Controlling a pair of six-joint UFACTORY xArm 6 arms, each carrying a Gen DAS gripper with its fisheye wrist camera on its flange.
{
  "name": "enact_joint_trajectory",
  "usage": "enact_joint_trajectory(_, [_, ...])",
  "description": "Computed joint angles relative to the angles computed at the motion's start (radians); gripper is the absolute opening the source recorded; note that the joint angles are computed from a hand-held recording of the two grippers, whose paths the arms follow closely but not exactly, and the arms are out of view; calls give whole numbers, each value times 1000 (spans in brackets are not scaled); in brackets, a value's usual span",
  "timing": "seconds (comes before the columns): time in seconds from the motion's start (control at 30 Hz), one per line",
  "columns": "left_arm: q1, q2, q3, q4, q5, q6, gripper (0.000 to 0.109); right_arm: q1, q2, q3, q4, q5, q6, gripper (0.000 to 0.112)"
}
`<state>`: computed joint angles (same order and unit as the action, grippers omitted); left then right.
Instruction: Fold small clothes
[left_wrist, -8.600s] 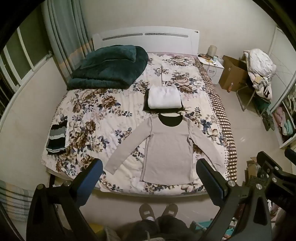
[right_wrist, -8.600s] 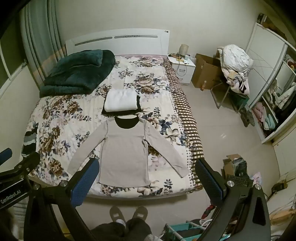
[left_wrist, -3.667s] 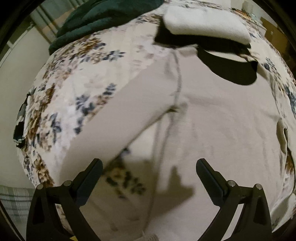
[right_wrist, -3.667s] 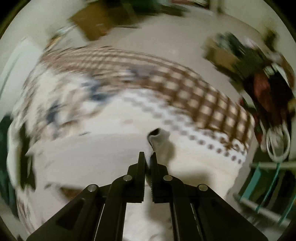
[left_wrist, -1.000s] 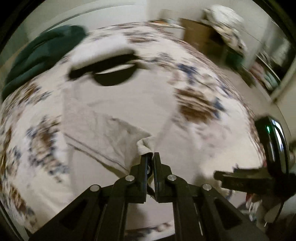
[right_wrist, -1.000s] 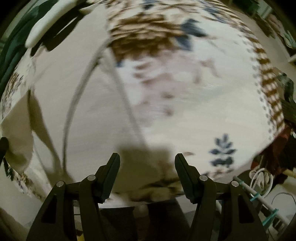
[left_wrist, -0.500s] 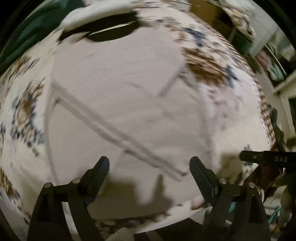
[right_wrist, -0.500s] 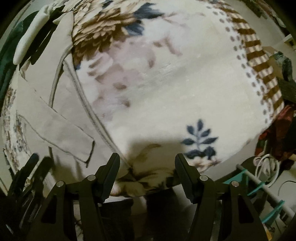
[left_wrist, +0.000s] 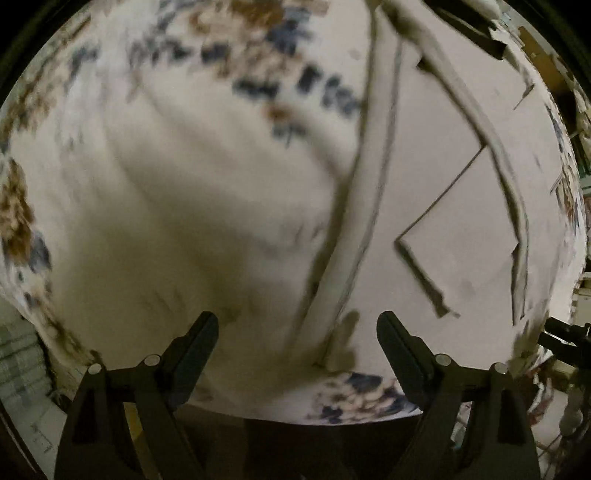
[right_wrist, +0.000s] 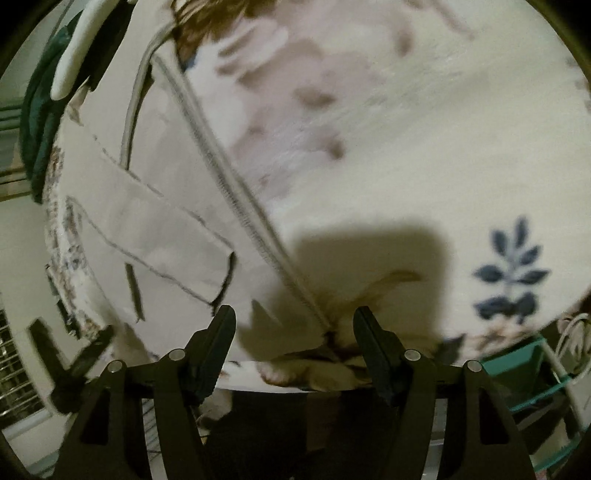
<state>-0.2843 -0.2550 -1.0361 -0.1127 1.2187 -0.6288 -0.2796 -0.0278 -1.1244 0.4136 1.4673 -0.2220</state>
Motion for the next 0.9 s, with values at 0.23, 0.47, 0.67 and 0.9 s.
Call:
enact_joint_trajectory(0.23, [-62, 7, 30, -40, -50, 39, 15, 21, 3, 17, -8, -31, -9, 56])
enact_joint_trajectory(0.47, [-61, -59, 4, -60, -10, -38, 4, 23, -32, 13, 33, 3, 1, 3])
enact_joint_trajectory(0.67, [29, -38, -151, -128, 39, -51, 3, -23, 20, -152, 158, 121, 60, 3])
enact_joint_trajectory(0.9, [154, 177, -408, -106, -51, 31, 4, -11, 306, -594, 310, 155, 174, 3])
